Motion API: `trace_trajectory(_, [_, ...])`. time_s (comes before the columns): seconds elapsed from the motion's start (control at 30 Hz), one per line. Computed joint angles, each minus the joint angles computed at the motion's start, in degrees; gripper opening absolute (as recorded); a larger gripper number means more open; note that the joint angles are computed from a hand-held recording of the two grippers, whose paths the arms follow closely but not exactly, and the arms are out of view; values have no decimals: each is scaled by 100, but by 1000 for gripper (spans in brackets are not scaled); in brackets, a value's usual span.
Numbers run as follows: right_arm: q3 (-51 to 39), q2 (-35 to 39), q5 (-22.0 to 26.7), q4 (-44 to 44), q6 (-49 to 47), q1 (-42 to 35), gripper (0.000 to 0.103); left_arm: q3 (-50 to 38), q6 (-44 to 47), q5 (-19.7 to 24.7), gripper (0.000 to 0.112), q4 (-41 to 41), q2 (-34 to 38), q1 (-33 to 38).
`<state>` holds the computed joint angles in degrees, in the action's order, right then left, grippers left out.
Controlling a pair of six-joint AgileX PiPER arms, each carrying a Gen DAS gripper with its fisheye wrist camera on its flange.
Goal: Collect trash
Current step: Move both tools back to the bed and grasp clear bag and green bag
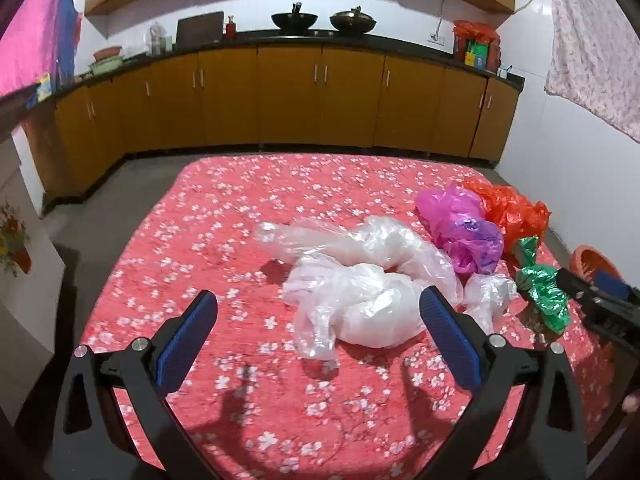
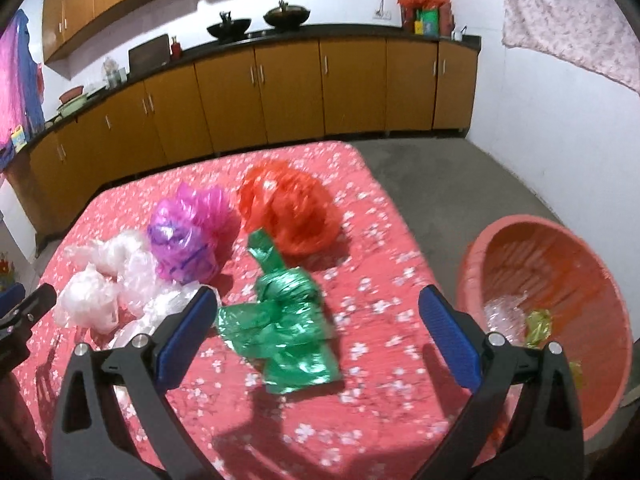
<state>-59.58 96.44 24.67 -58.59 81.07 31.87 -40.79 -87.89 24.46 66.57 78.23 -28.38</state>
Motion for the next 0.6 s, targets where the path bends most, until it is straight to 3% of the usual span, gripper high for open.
trace_trajectory(0.13, [-184, 227, -36, 327, -314, -77, 98, -218, 181, -191, 100, -163, 309, 43])
trace_trajectory(0.27, [-275, 360, -193, 722, -670, -196, 98, -465, 545, -72, 94, -508, 678, -30])
trace_trajectory(0.6, [-818, 742, -252, 2477, -2627, -326, 84, -698, 1528, -242, 92, -1631, 982, 91])
